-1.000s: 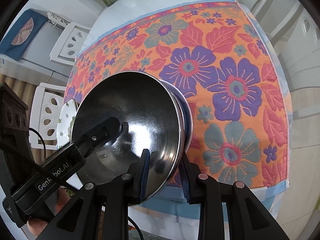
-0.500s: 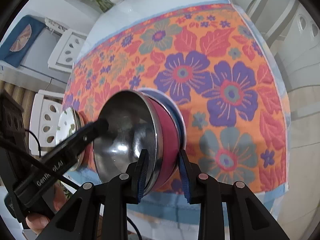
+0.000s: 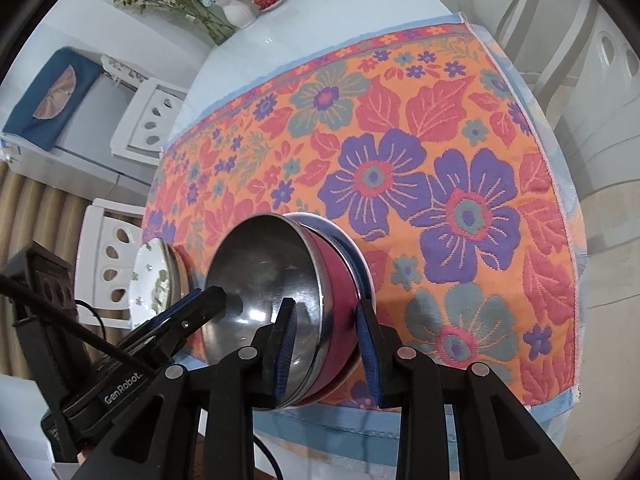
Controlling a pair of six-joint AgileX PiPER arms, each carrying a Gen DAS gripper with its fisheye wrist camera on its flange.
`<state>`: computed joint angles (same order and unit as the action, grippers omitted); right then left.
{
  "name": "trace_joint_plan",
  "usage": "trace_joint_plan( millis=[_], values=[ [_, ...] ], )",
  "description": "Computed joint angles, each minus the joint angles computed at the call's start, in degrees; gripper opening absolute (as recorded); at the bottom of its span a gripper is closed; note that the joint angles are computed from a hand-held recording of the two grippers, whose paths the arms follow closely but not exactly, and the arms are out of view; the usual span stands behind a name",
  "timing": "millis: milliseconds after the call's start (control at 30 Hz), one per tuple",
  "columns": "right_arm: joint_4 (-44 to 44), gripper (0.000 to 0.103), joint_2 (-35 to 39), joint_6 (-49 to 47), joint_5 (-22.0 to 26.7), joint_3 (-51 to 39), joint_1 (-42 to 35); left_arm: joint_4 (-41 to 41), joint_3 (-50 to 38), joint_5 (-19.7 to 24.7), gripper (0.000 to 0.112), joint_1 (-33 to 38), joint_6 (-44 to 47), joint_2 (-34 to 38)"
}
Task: Organize plates and bowls
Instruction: 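Lower the red bowl into the blue bowl and open both grippers, then grasp the rim of the nested bowl stack with both grippers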
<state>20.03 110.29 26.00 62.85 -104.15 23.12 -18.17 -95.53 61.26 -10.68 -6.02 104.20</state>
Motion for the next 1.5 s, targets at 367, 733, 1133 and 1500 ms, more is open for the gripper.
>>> trace_joint_plan(
  millis=[367,733,1133,1500],
  values=[
    [-2.88,0.067,-7.08,-2.61,-3.46,4.83,2.63,-10.55,5.10,-5.14,0.075,3.46,6.41,-5.71],
    [-5.45,0.068,-3.41,-2.20,-2.47,3.69,2.67,-10.60,10.56,-6.94,0.075,3.94,4.64,-6.66],
    [-2.02,0.068,3.84,-6.29,-3.72,3.19,-0.14,-12.00,12.16,-8.84,0.075,4.63,4.00,-1.78],
    [4.87,0.064,8.68,-9.36,-3.09,0.14,-1.54,-18.03,10.87,-7.91,0.068,5.34,7.25,4.00]
  ],
)
